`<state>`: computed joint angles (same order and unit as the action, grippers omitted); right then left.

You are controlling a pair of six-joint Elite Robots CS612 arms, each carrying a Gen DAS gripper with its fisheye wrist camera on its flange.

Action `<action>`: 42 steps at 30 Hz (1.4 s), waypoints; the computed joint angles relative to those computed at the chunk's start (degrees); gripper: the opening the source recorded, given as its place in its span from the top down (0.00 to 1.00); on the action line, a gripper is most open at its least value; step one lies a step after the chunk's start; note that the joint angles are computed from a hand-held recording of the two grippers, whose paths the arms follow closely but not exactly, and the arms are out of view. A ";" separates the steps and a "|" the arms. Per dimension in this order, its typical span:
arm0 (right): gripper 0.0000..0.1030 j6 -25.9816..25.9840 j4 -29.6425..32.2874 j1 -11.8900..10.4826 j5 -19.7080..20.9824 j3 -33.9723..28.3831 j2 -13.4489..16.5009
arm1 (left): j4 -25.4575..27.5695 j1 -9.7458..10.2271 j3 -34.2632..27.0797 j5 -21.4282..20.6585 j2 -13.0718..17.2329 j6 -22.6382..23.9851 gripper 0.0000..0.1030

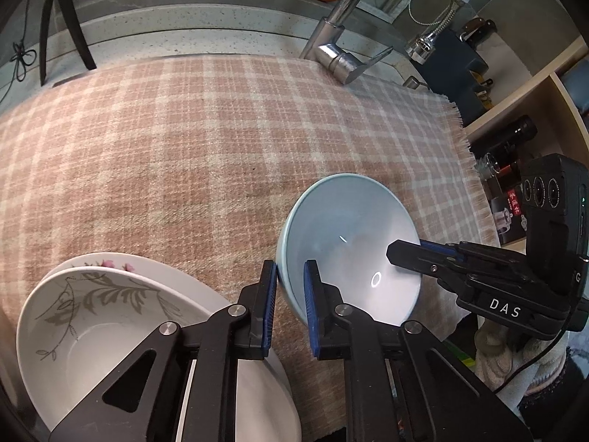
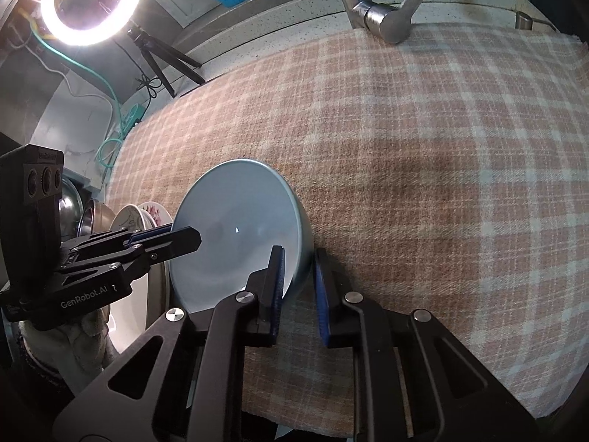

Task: Organize plates and bowls
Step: 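Lift the white ceramic bowl with both grippers toward the steel bowls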

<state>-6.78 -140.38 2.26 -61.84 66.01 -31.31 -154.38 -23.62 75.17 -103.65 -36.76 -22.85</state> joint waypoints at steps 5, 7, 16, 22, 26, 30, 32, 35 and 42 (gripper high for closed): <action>0.85 -0.19 -0.74 0.02 0.04 0.34 -0.59 | -1.67 -0.07 0.78 0.14 -0.54 -1.01 0.87; 0.85 -0.30 -1.23 0.04 0.15 0.68 -1.02 | -2.54 -0.06 1.26 0.24 -0.87 -1.56 0.87; 0.85 -0.70 -3.92 1.00 0.37 1.94 -2.99 | -7.24 0.60 4.69 0.46 -3.41 -2.89 0.87; 0.85 -1.04 -4.33 2.48 0.59 2.08 -4.01 | -10.00 1.36 7.62 1.32 -5.71 -2.85 0.87; 0.85 -1.53 -4.08 3.68 0.96 1.65 -4.30 | -12.47 2.17 10.44 2.07 -7.51 -3.48 0.87; 0.85 -2.96 -3.42 5.05 1.81 1.39 -4.60 | -15.20 3.19 13.59 2.97 -9.27 -5.06 0.87; 0.85 -3.76 -2.99 5.84 2.12 1.09 -4.59 | -16.57 3.61 15.16 3.50 -10.10 -5.96 0.87; 0.85 -4.81 -2.17 7.07 2.20 0.34 -4.40 | -18.44 4.22 17.46 4.56 -11.35 -7.15 0.87; 0.85 -7.62 -0.01 9.91 2.92 -2.09 -3.52 | -21.58 6.16 21.99 6.87 -13.59 -10.25 0.87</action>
